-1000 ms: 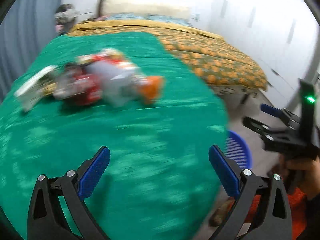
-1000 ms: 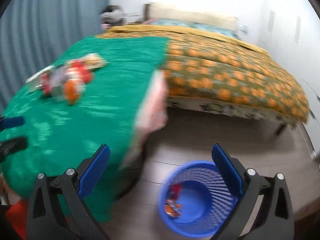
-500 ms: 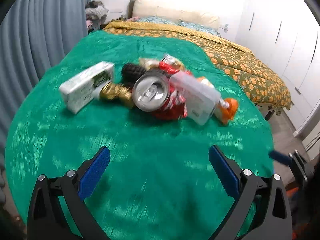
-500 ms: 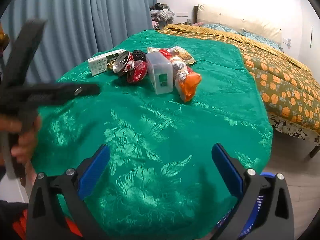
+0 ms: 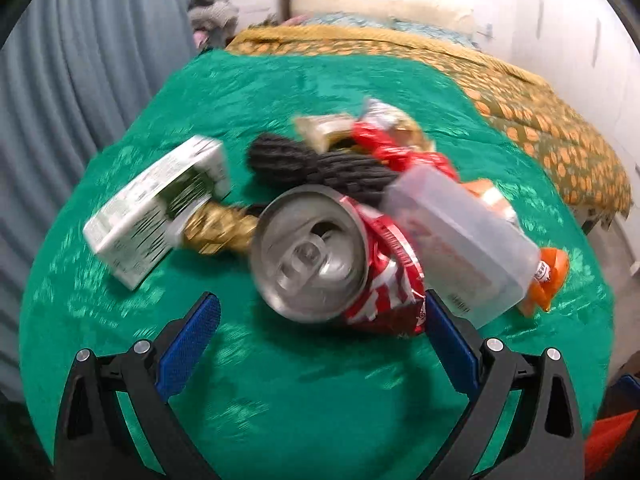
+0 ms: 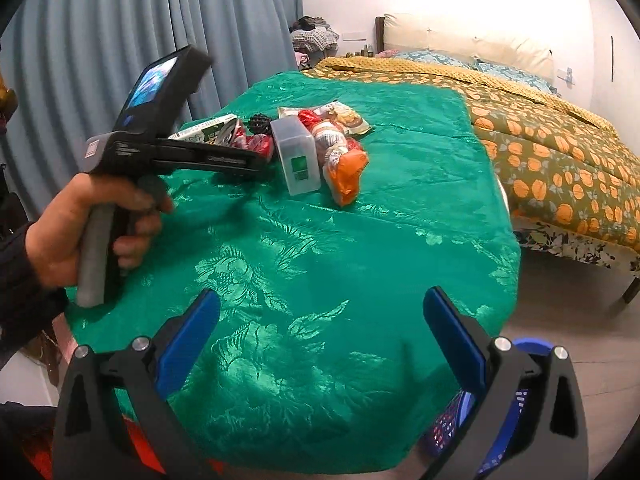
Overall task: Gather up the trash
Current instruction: 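Move the left tool back to the pile and grasp the crushed red Coke can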
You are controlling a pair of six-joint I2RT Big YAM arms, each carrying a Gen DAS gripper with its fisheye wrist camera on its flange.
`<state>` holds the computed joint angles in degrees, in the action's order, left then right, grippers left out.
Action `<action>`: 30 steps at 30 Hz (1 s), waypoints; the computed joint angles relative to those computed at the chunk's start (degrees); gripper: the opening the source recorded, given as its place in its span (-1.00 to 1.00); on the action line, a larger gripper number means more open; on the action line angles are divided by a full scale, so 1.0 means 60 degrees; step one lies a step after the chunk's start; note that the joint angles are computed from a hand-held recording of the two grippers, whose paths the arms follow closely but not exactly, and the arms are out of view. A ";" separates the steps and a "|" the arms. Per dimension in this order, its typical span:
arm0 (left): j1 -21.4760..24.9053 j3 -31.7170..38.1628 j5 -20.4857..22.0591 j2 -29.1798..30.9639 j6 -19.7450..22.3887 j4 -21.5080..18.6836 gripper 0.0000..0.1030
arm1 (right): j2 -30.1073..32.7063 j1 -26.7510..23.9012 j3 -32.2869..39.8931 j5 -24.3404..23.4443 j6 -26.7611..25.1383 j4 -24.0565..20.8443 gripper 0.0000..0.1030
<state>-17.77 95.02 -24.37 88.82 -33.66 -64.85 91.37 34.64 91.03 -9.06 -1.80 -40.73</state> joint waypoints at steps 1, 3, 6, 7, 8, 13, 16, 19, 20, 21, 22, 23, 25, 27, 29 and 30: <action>0.0091 -0.0178 0.0105 -0.0199 -0.0138 -0.0068 0.90 | -0.0037 -0.0029 -0.0011 -0.0058 -0.0002 0.0011 0.91; 0.0236 -0.0579 0.0203 -0.0605 -0.0282 -0.0075 0.89 | -0.0088 -0.0050 -0.0038 -0.0125 -0.0003 0.0029 0.91; 0.0367 -0.1069 0.0583 -0.1086 -0.0198 0.0188 0.89 | -0.0126 -0.0036 -0.0056 -0.0210 -0.0012 0.0062 0.91; 0.0375 -0.1163 0.0765 -0.1163 -0.0094 0.0331 0.89 | -0.0127 -0.0019 -0.0061 -0.0196 -0.0034 0.0081 0.91; 0.0350 -0.1203 0.0855 -0.1188 -0.0035 0.0426 0.89 | -0.0133 0.0002 -0.0074 -0.0172 -0.0077 0.0085 0.91; 0.0155 -0.0806 0.0611 -0.0781 -0.0275 0.0387 0.90 | -0.0159 0.0053 -0.0169 -0.0031 -0.0123 0.0057 0.91; 0.0280 -0.0469 0.0463 -0.0455 -0.1005 0.0083 0.90 | -0.0199 0.0070 -0.0248 0.0086 -0.0184 0.0096 0.91; 0.0601 -0.0689 0.1095 -0.0623 -0.1650 0.0342 0.89 | -0.0235 0.0063 -0.0315 0.0120 -0.0234 0.0142 0.91; 0.0679 -0.0780 0.1272 -0.0691 -0.1743 0.0461 0.89 | -0.0235 0.0058 -0.0323 0.0113 -0.0234 0.0146 0.91; 0.0761 -0.0871 0.1436 -0.0760 -0.1802 0.0596 0.89 | -0.0237 0.0051 -0.0328 0.0107 -0.0230 0.0149 0.91; 0.0836 -0.0950 0.1584 -0.0815 -0.1839 0.0718 0.75 | -0.0232 0.0045 -0.0321 0.0106 -0.0225 0.0147 0.91; 0.0901 -0.1025 0.1754 -0.0857 -0.1841 0.0846 0.53 | -0.0226 0.0038 -0.0308 0.0107 -0.0221 0.0148 0.91; 0.1073 -0.1276 0.2500 -0.0989 -0.1770 0.1384 0.32 | -0.0234 0.0023 -0.0296 0.0116 -0.0229 0.0180 0.91; 0.1021 -0.1341 0.2317 -0.1085 -0.1687 0.1442 0.28 | -0.0264 0.0003 -0.0313 0.0164 -0.0238 0.0217 0.91; 0.0933 -0.1485 0.2220 -0.1279 -0.1455 0.1545 0.25 | -0.0304 -0.0058 -0.0350 0.0174 -0.0202 0.0224 0.91; 0.0885 -0.1552 0.2182 -0.1384 -0.1331 0.1560 0.25 | -0.0298 -0.0092 -0.0343 0.0178 -0.0155 0.0213 0.91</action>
<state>-12.46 85.71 -11.28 80.51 -41.65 -55.49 89.59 34.09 88.97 -7.99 -2.73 -39.46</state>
